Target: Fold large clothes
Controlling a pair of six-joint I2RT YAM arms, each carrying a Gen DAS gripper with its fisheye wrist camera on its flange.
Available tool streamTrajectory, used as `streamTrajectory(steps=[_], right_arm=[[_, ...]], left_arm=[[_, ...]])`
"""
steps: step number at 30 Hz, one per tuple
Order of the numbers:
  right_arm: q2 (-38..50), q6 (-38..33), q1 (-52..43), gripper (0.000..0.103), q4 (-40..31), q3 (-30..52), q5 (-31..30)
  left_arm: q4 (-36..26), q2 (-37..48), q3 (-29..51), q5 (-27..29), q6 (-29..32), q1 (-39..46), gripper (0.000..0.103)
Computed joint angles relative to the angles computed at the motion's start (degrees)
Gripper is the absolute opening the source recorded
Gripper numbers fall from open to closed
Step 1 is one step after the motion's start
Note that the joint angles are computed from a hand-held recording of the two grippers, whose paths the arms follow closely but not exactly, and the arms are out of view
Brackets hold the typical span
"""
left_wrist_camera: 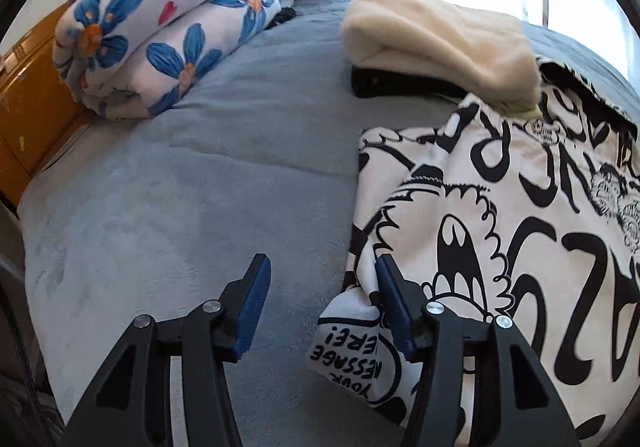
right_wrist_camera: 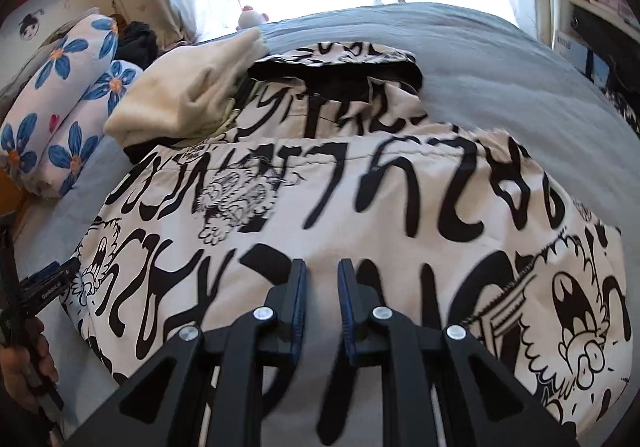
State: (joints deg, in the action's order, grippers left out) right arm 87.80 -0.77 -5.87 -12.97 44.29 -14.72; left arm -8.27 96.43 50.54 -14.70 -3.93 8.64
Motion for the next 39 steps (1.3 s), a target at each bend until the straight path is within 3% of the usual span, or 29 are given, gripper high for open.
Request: streamTrajectory(steps=[6, 10, 14, 18, 24, 30, 39], right_arm=[[-2.77, -0.13, -0.16, 0.016, -0.98, -1.02, -1.83], [-4.26, 0.6, 2.5, 0.016, -0.62, -1.96, -2.53], [-2.33, 1.32, 4.84, 0.016, -0.28, -2.07, -2.19], [-0.49, -0.94, 4.56, 0.016, -1.1, -2.93, -1.08], [-7.13, -7.83, -1.54, 0.016, -3.41, -9.04, 0.58], [-10.1, -10.09, -9.04, 0.018, -7.99, -10.8, -3.37], [-17.3, -4.88, -2.84, 0.018, -11.82, -10.59, -0.65]], left_arm=[[-0.92, -11.2, -3.38, 0.25, -4.78, -6.55, 0.053], [-3.45, -13.6, -3.23, 5.77, -6.76, -14.28, 0.053], [-3.09, -6.5, -0.59, 10.97, -8.27, -22.83, 0.053], [-6.17, 3.59, 4.08, 11.06, -7.9, -26.31, 0.053], [-6.32, 1.92, 0.37, 4.79, -3.22, -23.08, 0.053], [-8.92, -1.45, -0.38, 6.91, -0.55, -17.8, 0.053], [-14.86, -8.71, -2.57, 11.1, -0.32, -14.87, 0.053]])
